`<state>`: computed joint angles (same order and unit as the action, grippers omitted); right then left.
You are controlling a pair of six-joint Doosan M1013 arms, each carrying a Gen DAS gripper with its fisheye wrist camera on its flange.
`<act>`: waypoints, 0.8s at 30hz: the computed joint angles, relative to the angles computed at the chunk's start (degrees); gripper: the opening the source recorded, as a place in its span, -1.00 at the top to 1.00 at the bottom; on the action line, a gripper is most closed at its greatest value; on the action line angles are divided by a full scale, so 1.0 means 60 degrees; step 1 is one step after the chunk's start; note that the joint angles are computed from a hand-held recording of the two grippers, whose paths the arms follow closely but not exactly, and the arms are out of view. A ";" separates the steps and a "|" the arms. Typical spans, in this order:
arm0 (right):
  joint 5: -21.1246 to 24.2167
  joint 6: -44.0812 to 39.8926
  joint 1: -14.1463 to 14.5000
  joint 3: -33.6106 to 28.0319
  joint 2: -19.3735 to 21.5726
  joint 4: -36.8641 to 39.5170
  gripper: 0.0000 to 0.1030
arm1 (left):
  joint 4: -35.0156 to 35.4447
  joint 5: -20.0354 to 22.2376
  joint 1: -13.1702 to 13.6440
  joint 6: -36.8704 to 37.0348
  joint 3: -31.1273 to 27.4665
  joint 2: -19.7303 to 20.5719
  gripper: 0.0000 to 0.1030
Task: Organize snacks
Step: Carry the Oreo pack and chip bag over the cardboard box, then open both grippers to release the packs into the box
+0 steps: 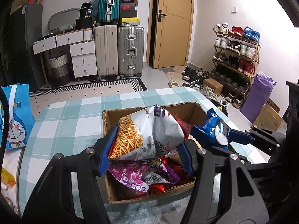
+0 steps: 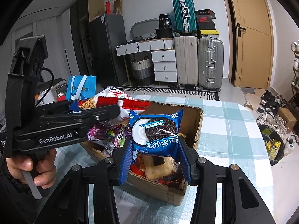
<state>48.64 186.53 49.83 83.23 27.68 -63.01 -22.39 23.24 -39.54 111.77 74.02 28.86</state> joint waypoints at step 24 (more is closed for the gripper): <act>0.0224 -0.1335 -0.0279 -0.0419 0.0371 0.0805 0.07 | 0.0737 0.0244 -0.0213 -0.0286 -0.0553 0.0528 -0.15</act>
